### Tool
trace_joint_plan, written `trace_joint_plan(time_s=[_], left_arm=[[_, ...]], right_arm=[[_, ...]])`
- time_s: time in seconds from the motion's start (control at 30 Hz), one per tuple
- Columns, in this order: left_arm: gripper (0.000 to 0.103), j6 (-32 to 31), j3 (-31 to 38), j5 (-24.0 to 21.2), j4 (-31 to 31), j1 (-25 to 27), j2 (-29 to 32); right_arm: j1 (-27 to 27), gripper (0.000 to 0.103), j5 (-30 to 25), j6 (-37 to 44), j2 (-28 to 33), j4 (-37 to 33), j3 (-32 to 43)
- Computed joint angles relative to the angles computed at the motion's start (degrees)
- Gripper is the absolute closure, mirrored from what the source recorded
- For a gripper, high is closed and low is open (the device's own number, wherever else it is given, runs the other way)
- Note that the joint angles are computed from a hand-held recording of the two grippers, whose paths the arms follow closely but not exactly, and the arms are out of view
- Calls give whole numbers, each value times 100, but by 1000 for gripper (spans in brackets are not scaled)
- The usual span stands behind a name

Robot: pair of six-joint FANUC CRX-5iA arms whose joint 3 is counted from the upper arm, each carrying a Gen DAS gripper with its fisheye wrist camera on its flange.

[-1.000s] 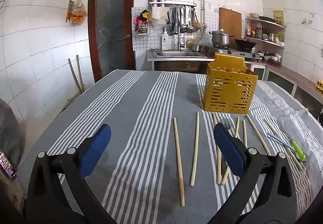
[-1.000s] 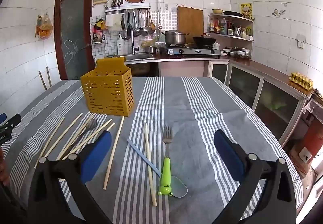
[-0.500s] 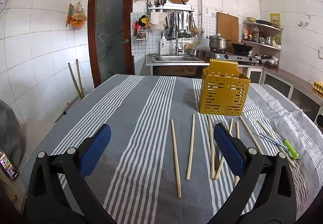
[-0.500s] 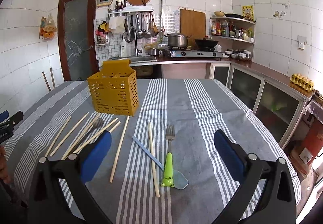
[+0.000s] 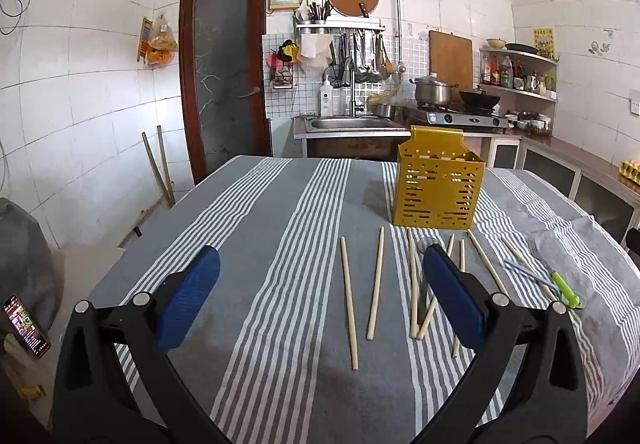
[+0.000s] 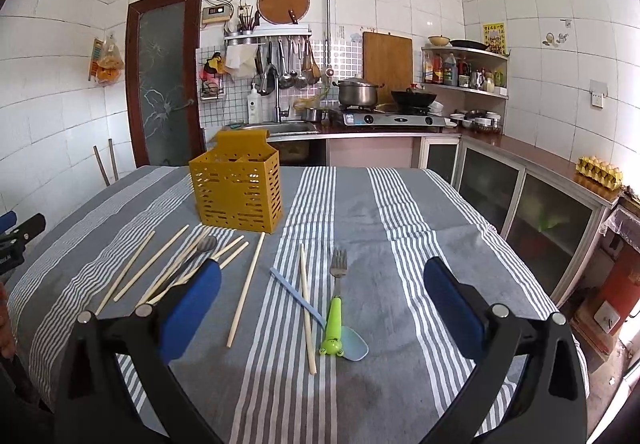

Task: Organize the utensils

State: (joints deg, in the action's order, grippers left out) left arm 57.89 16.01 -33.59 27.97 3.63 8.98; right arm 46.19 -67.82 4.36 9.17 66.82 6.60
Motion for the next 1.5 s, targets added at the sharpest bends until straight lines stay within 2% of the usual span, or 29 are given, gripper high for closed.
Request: trace_joint_plan(time_s=[0.3, 0.6, 0.9, 1.03, 1.17, 1.5], left_arm=[[5, -208, 157, -218, 181, -16, 197], [5, -268, 392, -292, 283, 42, 457], [5, -345, 550, -302, 363, -53, 582], [5, -362, 677, -481, 333, -103, 656], [5, -354, 710, -459, 274, -149, 668], [5, 6, 1270, -783, -179, -241, 981]], right_arm=[[44, 4, -224, 182, 135, -129, 220], [-14, 4, -216, 406, 366, -120, 515], [-55, 4, -185, 244, 258, -83, 444], [-76, 4, -142, 185, 216, -100, 418], [-101, 4, -73, 166, 219, -120, 391], [-266, 4, 22, 224, 300, -424, 501]])
